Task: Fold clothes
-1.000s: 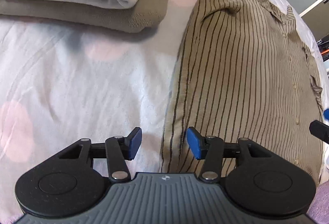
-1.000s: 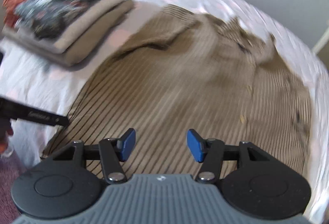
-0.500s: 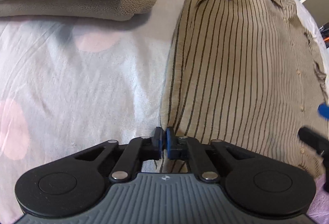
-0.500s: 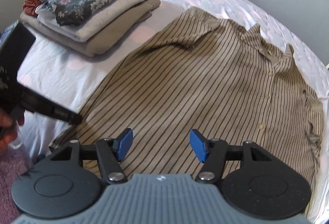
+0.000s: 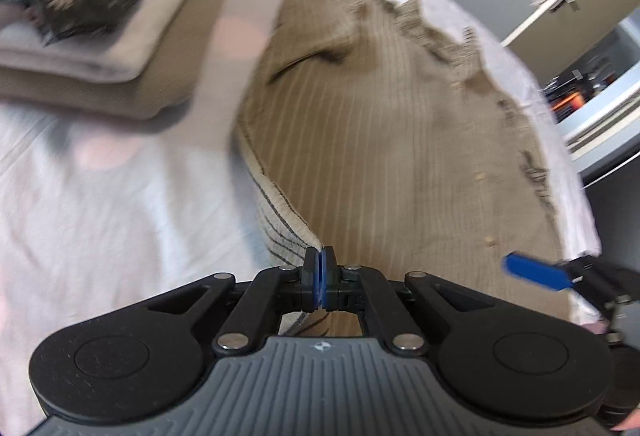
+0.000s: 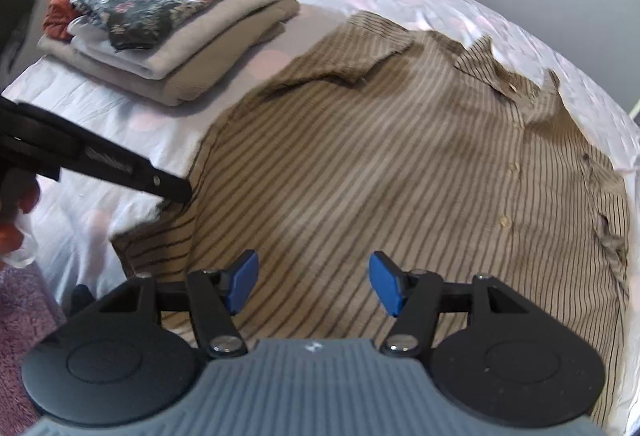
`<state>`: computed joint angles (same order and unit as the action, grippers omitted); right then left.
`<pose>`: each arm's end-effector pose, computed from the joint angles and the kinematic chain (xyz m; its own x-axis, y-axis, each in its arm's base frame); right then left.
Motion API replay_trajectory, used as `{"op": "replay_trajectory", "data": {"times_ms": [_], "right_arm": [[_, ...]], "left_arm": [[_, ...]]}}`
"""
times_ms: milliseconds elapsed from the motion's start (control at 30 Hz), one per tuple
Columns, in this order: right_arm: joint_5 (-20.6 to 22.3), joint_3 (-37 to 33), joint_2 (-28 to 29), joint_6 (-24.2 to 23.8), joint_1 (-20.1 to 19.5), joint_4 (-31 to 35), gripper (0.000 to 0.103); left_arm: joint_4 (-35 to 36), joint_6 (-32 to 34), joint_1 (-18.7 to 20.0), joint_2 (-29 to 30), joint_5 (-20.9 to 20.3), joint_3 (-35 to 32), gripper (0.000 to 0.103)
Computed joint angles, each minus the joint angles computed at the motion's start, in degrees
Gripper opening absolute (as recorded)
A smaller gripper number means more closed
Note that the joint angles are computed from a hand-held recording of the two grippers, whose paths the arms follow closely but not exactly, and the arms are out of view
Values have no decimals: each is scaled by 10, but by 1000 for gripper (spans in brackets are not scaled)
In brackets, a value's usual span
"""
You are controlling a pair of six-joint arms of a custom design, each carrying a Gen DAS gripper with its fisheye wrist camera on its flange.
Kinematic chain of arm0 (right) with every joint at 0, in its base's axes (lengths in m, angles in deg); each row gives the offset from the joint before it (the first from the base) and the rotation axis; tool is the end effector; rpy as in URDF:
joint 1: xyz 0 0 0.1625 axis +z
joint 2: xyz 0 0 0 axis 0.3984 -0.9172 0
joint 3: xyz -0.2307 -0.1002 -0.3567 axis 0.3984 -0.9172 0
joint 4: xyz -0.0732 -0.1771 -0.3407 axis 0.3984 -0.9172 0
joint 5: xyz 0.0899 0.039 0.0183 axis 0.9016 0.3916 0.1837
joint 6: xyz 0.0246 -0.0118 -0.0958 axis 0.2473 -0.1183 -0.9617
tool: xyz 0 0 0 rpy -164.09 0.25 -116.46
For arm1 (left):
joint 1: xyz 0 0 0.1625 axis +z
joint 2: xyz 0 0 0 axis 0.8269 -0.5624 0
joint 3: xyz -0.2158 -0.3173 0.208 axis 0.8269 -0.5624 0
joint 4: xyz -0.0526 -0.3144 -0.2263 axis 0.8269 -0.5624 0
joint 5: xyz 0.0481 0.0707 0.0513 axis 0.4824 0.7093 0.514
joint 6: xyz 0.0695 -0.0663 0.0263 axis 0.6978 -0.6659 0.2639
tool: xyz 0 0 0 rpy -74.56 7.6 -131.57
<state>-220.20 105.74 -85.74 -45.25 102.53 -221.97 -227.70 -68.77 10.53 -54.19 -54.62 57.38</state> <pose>0.3364 -0.3699 -0.0207 -0.6231 -0.1842 0.7602 -0.5382 0.8062 -0.2457 -0.0320 -0.4791 0.2844 -0.9216 0.2703 -0.2785 0.3414 0.9060 -0.2501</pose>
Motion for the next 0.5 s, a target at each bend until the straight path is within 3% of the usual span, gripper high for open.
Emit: {"op": "replay_trajectory", "data": {"times_ms": [167,300,433,500], "right_arm": [[13,34,-12,7,-19,-47,64],[16,53,-19,4,-33,-78,64],[15,73,-24,5,-44,-110,64],[17,80,-28,9,-50,-118,64]], "left_arm": [[-52,-2,-19,21,-5,14,0],[-73,-7,-22,60,-34,10,0],[-40,-14,-40,77,8,17,0],[-15,-22,-43,75,19,18,6]]}}
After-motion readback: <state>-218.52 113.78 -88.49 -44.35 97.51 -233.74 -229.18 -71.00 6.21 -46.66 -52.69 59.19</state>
